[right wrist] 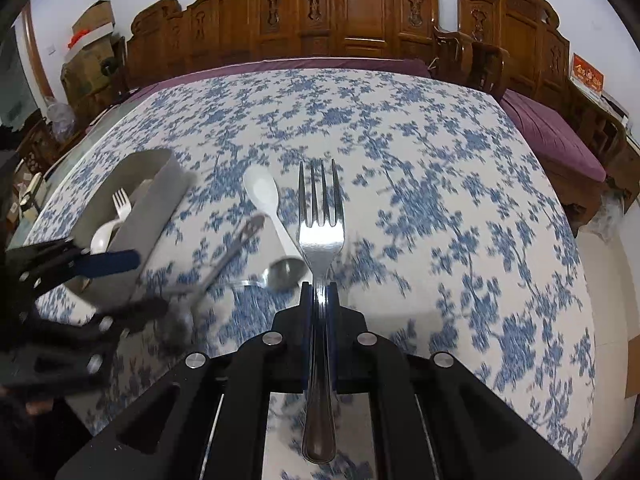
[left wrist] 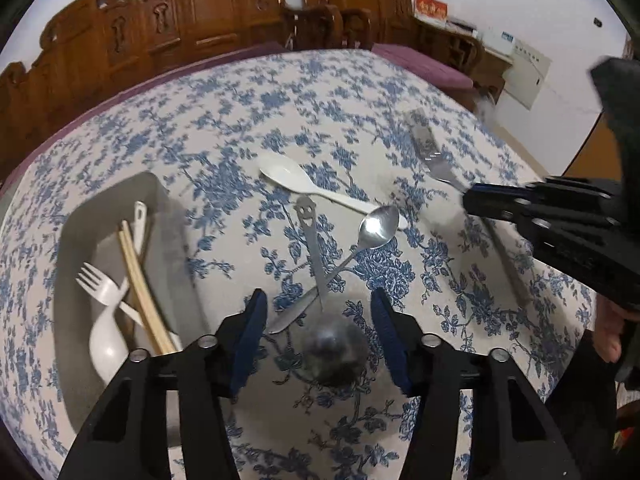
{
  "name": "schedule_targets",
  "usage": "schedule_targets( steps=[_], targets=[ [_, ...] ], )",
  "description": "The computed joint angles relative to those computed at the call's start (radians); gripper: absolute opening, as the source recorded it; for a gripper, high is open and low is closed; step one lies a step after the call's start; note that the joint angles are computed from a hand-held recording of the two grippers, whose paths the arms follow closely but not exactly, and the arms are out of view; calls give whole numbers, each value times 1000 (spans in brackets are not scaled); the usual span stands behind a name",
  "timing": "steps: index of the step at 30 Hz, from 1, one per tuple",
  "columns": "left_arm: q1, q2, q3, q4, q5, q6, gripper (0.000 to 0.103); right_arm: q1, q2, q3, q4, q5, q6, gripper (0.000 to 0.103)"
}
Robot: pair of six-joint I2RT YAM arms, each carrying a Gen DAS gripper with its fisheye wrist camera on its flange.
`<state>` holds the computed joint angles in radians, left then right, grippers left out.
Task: Organize utensils
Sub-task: 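Grasp the smiley-handled steel spoon with the left tool while the right tool holds the fork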
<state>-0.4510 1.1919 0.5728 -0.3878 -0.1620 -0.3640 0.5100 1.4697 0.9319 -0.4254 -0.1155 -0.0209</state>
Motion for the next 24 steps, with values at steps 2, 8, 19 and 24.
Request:
schedule_targets(
  steps=[2,8,19,24],
  targets=[
    [18,61,20,10,33,-10,39,-19,-23,-27,2,-14,-16,8],
    [23,211,68,28,57,-13,25,-65,-58,-69,-2,-49,-48,8],
    [25,294,116,36,60,-37,13,-83,-84,-97,10,-87,-49,8],
    [38,302,120,43,62,-24,6,-71,-94,-94,8,-86,-46,8]
  ],
)
